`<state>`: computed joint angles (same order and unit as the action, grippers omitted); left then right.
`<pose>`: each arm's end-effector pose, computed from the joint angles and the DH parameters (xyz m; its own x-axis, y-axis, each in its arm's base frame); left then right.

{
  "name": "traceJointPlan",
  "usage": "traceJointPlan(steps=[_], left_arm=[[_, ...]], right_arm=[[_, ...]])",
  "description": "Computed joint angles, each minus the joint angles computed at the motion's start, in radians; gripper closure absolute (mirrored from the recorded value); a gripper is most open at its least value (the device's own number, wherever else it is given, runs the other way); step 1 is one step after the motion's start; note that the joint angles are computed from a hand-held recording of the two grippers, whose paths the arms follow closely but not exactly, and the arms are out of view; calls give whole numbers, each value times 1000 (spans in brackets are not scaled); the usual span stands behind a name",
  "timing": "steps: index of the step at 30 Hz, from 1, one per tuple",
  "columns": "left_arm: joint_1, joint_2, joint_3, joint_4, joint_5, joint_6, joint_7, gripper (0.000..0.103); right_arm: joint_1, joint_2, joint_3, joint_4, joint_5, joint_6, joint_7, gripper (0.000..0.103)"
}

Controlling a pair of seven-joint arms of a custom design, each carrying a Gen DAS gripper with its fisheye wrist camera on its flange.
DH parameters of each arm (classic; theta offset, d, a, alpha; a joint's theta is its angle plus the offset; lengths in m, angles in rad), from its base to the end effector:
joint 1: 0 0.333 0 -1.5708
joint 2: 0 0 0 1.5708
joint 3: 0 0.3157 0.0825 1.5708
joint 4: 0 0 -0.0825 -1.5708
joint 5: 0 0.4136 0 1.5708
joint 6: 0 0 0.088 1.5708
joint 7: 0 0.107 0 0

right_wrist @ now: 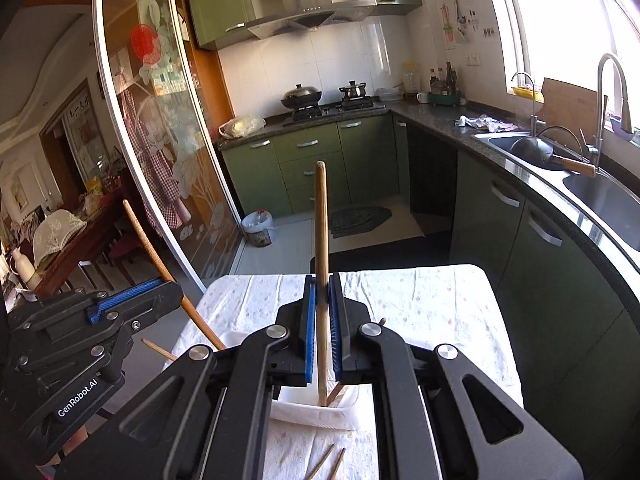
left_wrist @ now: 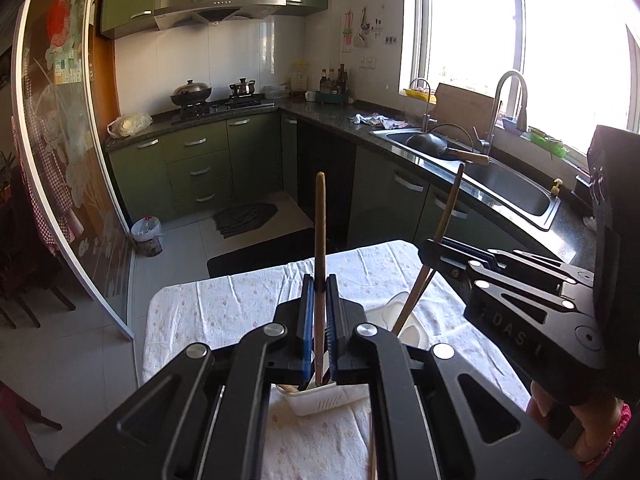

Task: Organize utensils
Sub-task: 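Lift both chopsticks over the caddy and open both tools to drop them, then lower both tools to the last chopsticks and close each on one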

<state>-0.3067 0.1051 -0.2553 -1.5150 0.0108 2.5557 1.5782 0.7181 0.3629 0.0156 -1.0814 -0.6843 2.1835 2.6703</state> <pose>0.5721 -0.3476 0.7098 -0.5358 -0.8443 0.0097 -0.5028 0.3098 -0.8070 0.5561 0.4661 0.7212 -0.0760 -0.9758 -0.2049 -0.5565 0.2120 -0.8034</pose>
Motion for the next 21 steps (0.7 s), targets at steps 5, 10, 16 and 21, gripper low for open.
traceJointPlan(steps=[5,10,16,21], left_arm=[[0,-33,3,-62,29,30,-6,92],[9,-103,-1,-139,-43,14,62,71],[-10,-222,5,-308,-155,-45,204,49],[-30,-190,1,-340,-215,-267,259,49]], right_arm=[[4,-25,7,-60,-7,24,5,90],[12,-168,36,-255,-100,91,132,81],[-13,-414,129,-595,-216,120,376,71],[-55,-541,186,-831,-119,178,481,69]])
